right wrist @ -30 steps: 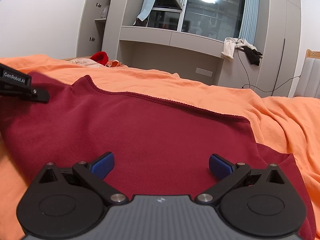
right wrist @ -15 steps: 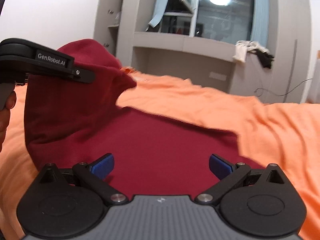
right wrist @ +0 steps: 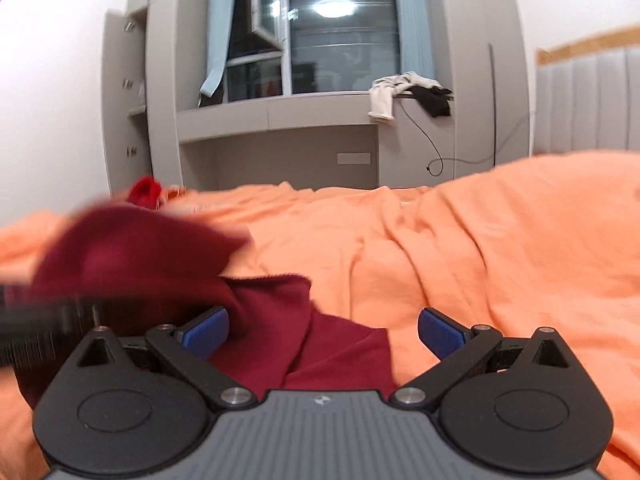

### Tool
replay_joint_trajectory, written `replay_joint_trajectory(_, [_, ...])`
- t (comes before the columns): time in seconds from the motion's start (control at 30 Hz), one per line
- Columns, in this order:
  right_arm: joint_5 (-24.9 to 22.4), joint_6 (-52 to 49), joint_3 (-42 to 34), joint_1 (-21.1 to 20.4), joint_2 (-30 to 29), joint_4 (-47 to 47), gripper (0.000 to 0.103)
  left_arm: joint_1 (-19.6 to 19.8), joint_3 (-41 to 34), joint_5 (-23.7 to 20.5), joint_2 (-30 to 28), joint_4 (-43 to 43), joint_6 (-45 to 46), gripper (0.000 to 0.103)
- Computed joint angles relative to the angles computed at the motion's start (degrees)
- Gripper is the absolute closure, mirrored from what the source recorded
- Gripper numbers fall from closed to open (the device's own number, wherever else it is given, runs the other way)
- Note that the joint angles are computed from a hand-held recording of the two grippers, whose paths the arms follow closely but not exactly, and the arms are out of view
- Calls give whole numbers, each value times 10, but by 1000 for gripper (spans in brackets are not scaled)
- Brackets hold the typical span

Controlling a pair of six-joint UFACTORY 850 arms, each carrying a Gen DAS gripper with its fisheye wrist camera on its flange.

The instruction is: Fold small clothes

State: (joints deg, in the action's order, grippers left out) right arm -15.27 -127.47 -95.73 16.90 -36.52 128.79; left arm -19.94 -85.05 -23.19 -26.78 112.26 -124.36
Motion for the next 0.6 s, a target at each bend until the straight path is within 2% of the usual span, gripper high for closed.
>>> replay_joint_trajectory(0.13, [-44,152,-18,-30,-15,-95,0,-21,-9,15,-18,-63,102,83])
replay_joint_trajectory(0.3, [-89,329,-53,-49,-40,-221,0,-25,3,20,-21,-81,138,80])
replay_joint_trajectory(0.4, [-158,481,-90,-64,-66,-308,0,-22,16,29,-14,-73,133,73])
replay_joint_trajectory(0.53, [-236,590,-134,-77,-101,-337,0,-18,37,50,2,-4,70,41])
replay_joint_trajectory(0.6, [-262,613,-154,-81,-116,-343,0,-22,45,48,8,32,49,32])
